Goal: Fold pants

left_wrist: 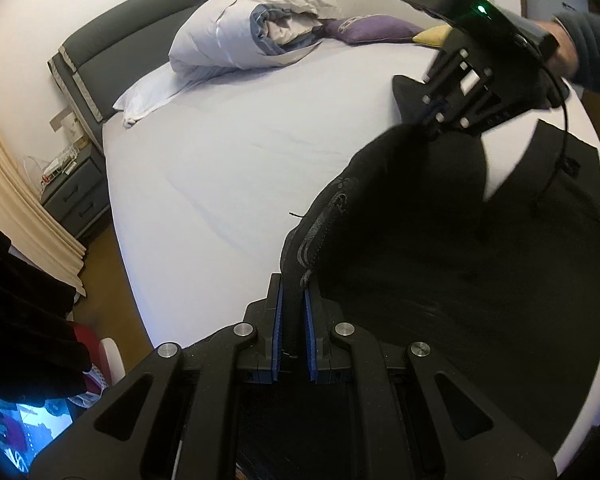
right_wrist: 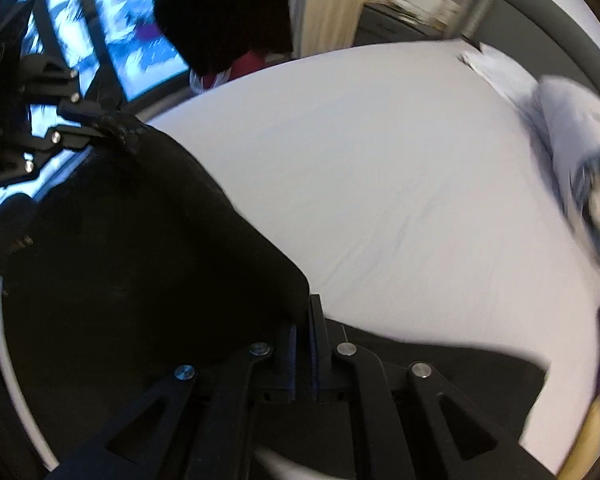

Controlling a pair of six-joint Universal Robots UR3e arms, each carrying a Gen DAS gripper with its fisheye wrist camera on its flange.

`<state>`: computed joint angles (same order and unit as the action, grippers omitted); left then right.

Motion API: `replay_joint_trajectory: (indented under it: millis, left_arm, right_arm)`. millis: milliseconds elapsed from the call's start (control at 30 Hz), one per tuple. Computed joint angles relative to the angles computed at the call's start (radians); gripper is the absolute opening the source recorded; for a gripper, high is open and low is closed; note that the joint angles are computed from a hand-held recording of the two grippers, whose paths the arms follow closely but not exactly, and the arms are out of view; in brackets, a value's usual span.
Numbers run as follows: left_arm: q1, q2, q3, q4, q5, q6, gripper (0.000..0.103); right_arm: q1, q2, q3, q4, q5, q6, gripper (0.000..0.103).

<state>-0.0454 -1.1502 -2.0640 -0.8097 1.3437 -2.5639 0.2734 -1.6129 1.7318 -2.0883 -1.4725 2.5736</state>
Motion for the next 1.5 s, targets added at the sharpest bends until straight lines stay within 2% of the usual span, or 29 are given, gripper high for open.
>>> replay_joint_trajectory:
  millis: [100,200,300,433,500,533,700,767,900,1000,1200,1233,1333,1367,1500]
  left_arm:
    - [-0.047,0.102,-0.046,-0.056,0.013,-0.023,0.008]
    - [-0.118,0.203,-0.103,-0.115,0.049,-0.06,0.008]
    - [-0.213,0.291,-0.167,-0.17,0.097,-0.122,0.008]
    - [-0.441,0.307,-0.237,-0.165,0.245,-0.264,0.008]
    - [-0.565,0.29,-0.25,-0.158,0.309,-0.349,0.008]
    - [-0.611,0.28,-0.254,-0.153,0.336,-0.377,0.008]
    - [-0.87,0.206,-0.241,-0.155,0.471,-0.553,0.008]
    - [-0.931,0.193,-0.221,-0.176,0.493,-0.598,0.008]
    - [-1.078,0.136,-0.181,-0.204,0.552,-0.702,0.008]
    - [-1.172,0.084,-0.158,-0.23,0.594,-0.775,0.008]
    - [-1.216,0.102,-0.159,-0.278,0.61,-0.816,0.008]
    - [-1.237,0.121,-0.169,-0.298,0.615,-0.837,0.008]
    - [-1.252,0.141,-0.164,-0.334,0.628,-0.842,0.008]
    - [-1.226,0.155,-0.167,-0.336,0.62,-0.813,0.008]
    - [-1.221,0.181,-0.156,-0.366,0.621,-0.808,0.008]
  right_arm:
    - [-0.031,-0.173,0.189,-0.004,0.075,0.084,0.005]
    - [-0.106,-0.366,0.37,0.03,0.192,0.199,0.005]
    - [-0.153,-0.5,0.504,0.04,0.254,0.262,0.005]
    - [-0.215,-0.724,0.643,0.14,0.321,0.298,0.006]
    - [-0.206,-0.798,0.66,0.192,0.319,0.315,0.006]
    - [-0.167,-0.826,0.662,0.205,0.29,0.344,0.006]
    - [0.097,-0.746,0.618,0.114,0.106,0.477,0.006]
    - [0.202,-0.72,0.621,0.069,0.029,0.542,0.006]
    - [0.544,-0.542,0.592,-0.048,-0.242,0.755,0.006]
    - [0.724,-0.441,0.566,-0.085,-0.358,0.912,0.006]
    - [0.854,-0.316,0.495,-0.092,-0.45,1.025,0.006]
    - [0.87,-0.339,0.482,-0.036,-0.482,1.04,0.006]
    - [0.961,-0.266,0.43,-0.003,-0.531,1.105,0.006]
    - [0.966,-0.263,0.416,0.01,-0.538,1.106,0.006]
    - [1.009,-0.26,0.393,0.044,-0.555,1.148,0.006]
